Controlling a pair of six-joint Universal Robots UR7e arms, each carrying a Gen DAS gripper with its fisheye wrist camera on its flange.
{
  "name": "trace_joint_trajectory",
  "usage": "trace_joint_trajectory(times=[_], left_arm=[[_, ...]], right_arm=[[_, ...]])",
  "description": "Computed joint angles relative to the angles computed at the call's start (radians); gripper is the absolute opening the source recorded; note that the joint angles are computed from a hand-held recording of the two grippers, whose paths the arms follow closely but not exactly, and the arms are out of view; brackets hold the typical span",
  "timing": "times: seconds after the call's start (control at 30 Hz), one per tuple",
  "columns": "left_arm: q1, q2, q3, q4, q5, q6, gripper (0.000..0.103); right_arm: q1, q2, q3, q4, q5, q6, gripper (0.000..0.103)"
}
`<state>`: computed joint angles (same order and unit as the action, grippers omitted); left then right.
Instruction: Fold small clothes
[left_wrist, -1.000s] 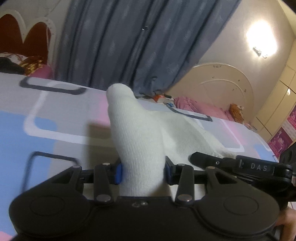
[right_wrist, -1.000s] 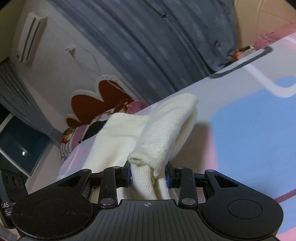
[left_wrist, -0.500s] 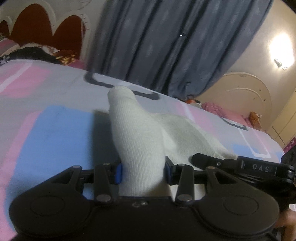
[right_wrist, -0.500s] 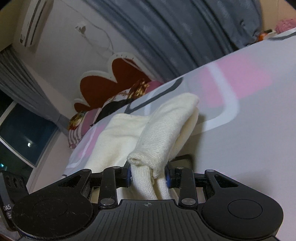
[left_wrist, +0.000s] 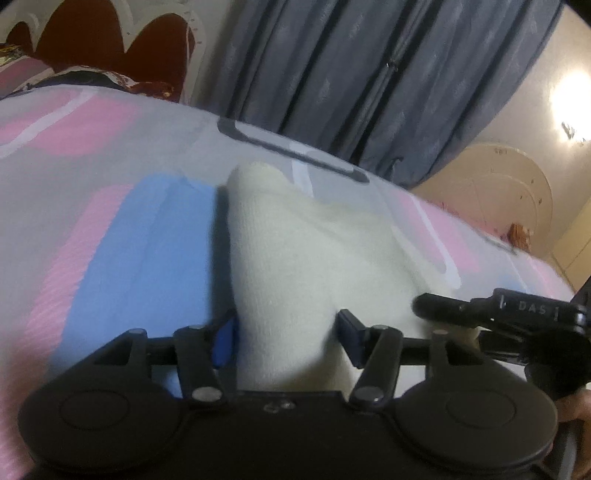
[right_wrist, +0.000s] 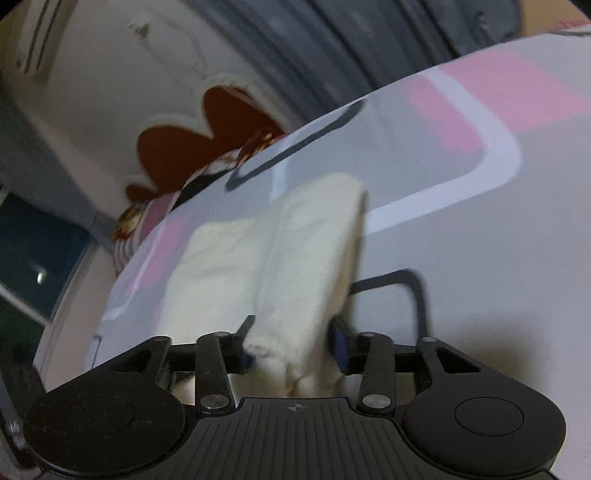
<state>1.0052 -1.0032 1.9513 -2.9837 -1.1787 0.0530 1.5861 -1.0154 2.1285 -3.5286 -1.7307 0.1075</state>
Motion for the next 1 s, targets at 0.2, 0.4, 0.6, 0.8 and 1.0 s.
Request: trace_joint_trajectory(times=[0.2,0.4,0.6,0.8,1.0], left_arm=[[-0.023,0.017,-0.039,-0.071,0.021,0.034,0.052],[-0.014,0.125,-0.138,-0.043,0.118,0.024,0.054],[0.002,0.117,-0.129,-0.023,0.115,-0.004,0.055],[-0.036,0.007,-0.011,-0.040,0.105,-0.001,0.052],[-0.068,-0.081,0.113,0.003,0.119,-0.023,0.052]], right_arm=[[0.036,0.001,-0.040,-0.019,-0.091,-0.051,0.044],[0.053,0.066,-0.131,0.024,-0.149,-0.087,0.044],[0.045,0.108,-0.176,0.075,-0.214,-0.102,0.040],[0.105,0.049,-0.090,-0.012,-0.240,-0.128,0.040],[0.162,0.000,0.050,-0.087,-0.230,-0.125,0.040]])
